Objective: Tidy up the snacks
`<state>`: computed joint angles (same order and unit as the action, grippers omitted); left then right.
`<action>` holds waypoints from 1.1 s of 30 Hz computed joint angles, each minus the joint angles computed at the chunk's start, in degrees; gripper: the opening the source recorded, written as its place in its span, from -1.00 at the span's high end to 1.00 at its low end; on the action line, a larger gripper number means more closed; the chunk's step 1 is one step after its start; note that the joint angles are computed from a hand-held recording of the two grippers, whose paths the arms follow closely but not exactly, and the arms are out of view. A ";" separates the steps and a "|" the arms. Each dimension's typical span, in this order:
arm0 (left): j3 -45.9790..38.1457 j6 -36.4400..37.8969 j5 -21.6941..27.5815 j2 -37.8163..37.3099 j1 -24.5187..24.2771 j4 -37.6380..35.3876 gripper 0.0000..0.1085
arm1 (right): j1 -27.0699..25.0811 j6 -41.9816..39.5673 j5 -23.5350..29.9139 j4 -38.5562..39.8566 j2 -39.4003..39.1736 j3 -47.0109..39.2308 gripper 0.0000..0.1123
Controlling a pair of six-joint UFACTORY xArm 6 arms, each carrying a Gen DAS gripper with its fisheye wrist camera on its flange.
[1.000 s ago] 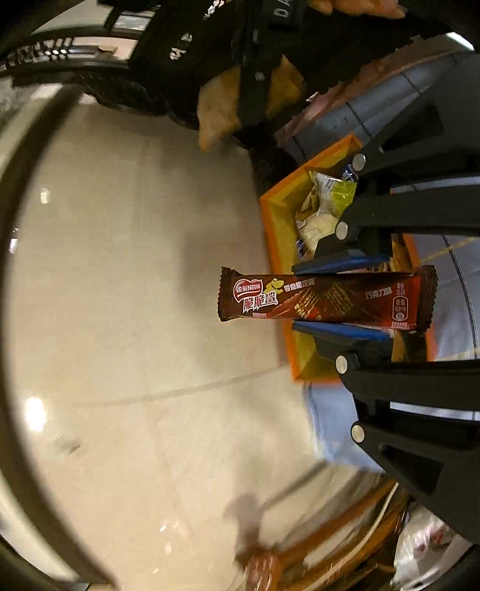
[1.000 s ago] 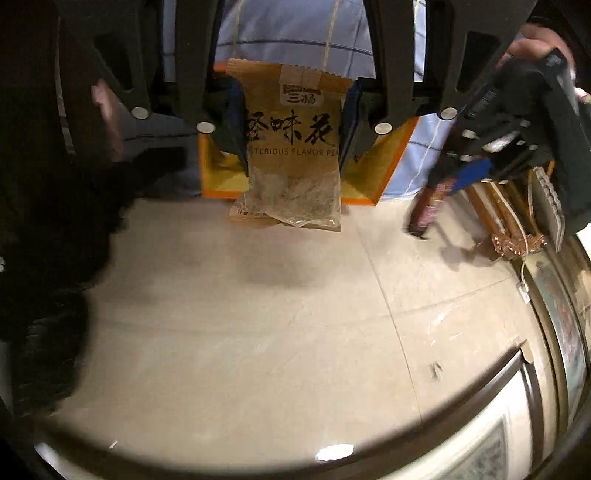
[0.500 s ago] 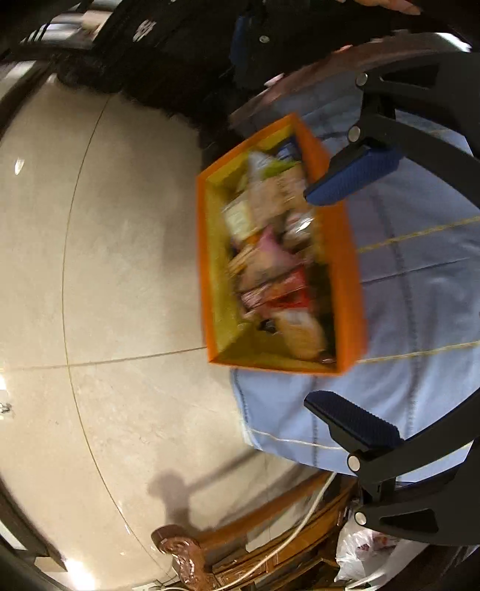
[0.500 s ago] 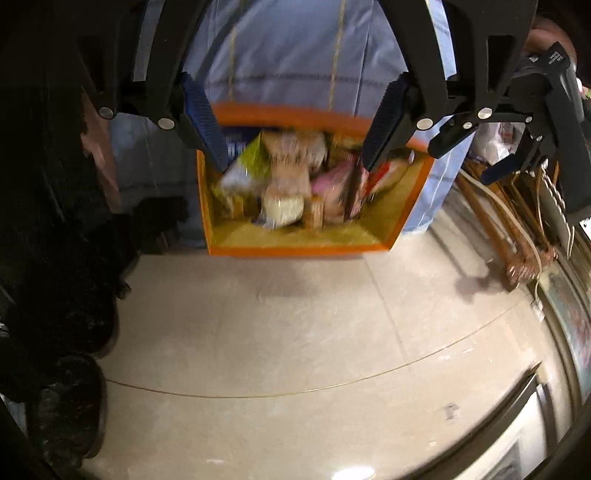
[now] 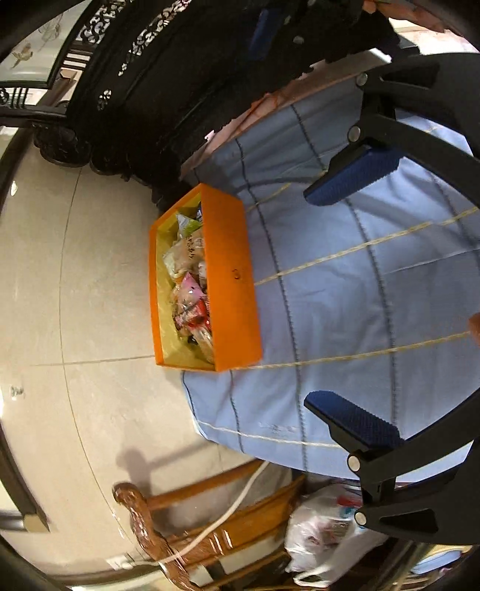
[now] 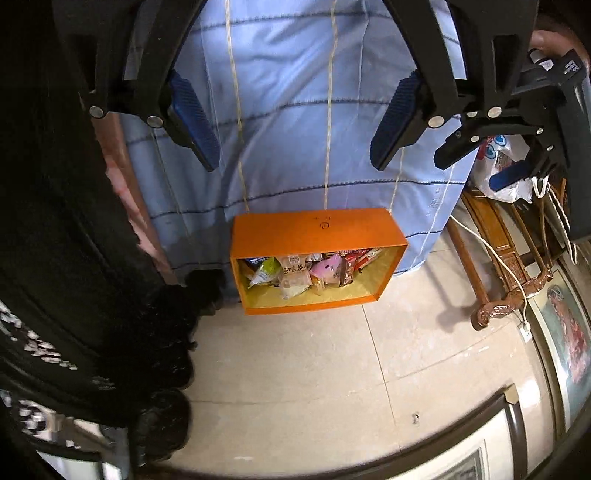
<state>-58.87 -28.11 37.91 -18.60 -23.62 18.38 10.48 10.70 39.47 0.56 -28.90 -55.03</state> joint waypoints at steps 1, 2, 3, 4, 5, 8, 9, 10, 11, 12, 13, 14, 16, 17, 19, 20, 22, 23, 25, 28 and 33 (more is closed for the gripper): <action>1.11 -0.84 0.72 -1.78 -0.49 0.24 -0.82 | 0.51 0.40 0.09 -0.44 -1.89 1.10 -0.58; 2.15 -2.08 1.72 -3.80 -1.08 0.82 -0.82 | 1.17 1.15 0.25 -1.63 -4.04 2.33 -0.60; 3.08 -3.70 2.78 -5.88 -1.86 2.05 -0.82 | 1.95 2.00 0.56 -3.27 -6.24 3.53 -0.62; 3.71 -4.68 3.51 -7.46 -2.52 2.95 -0.82 | 2.55 2.20 0.57 -4.01 -8.39 4.81 -0.63; 4.64 -6.54 4.59 -9.84 -3.69 4.76 -0.82 | 3.00 2.28 0.48 -4.48 -10.81 6.34 -0.65; 4.98 -10.63 8.01 -13.46 -6.72 8.82 -0.82 | 3.29 0.64 1.44 -3.29 -15.94 9.26 -0.67; 5.08 -12.71 9.43 -14.70 -8.01 10.40 -0.82 | 3.09 -0.39 2.11 -2.51 -17.31 9.87 -0.67; 5.10 -14.25 10.64 -15.58 -9.06 11.43 -0.82 | 2.85 -1.29 2.92 -2.11 -18.94 10.55 -0.67; 4.96 -16.41 12.51 -16.62 -10.71 12.51 -0.82 | 2.40 -2.52 3.57 -1.14 -20.00 10.91 -0.67; 4.64 -18.05 14.19 -17.23 -12.26 13.43 -0.82 | 1.42 -4.54 4.64 0.53 -21.65 11.41 -0.67; 4.19 -19.63 15.70 -17.43 -13.76 14.65 -0.82 | 0.93 -5.47 5.20 1.14 -22.54 11.68 -0.67; 3.76 -21.70 17.79 -17.90 -16.17 16.44 -0.82 | 0.07 -7.00 5.95 2.35 -23.55 11.85 -0.67; 2.95 -23.76 20.65 -18.08 -19.03 18.49 -0.82 | -1.27 -9.35 7.12 4.36 -25.44 12.35 -0.67; 2.59 -25.35 22.45 -18.31 -21.06 19.39 -0.82 | -1.56 -10.03 7.67 4.82 -26.24 12.50 -0.67; 1.99 -27.48 25.18 -18.47 -24.09 21.14 -0.82 | -2.24 -11.97 8.93 5.77 -28.26 12.99 -0.67; 1.84 -27.92 25.91 -18.49 -24.87 21.67 -0.82 | -2.73 -13.24 9.17 6.39 -28.89 13.11 -0.67; 1.48 -29.72 27.89 -18.78 -27.15 23.03 -0.82 | -3.62 -15.25 9.67 7.52 -30.44 13.45 -0.67; 1.35 -30.36 28.62 -18.84 -27.94 23.74 -0.82 | -3.81 -15.72 9.83 7.67 -30.93 13.49 -0.67; 0.93 -31.78 30.62 -18.67 -29.84 25.94 -0.82 | -3.99 -16.35 10.54 7.75 -32.19 13.63 -0.67; 1.22 -33.93 32.00 -19.39 -32.58 29.11 -0.81 | -4.90 -17.59 11.18 8.45 -33.10 13.84 -0.67; 0.91 -36.09 32.92 -20.05 -33.74 30.35 -0.81 | -5.84 -18.19 11.97 9.20 -33.77 13.93 -0.67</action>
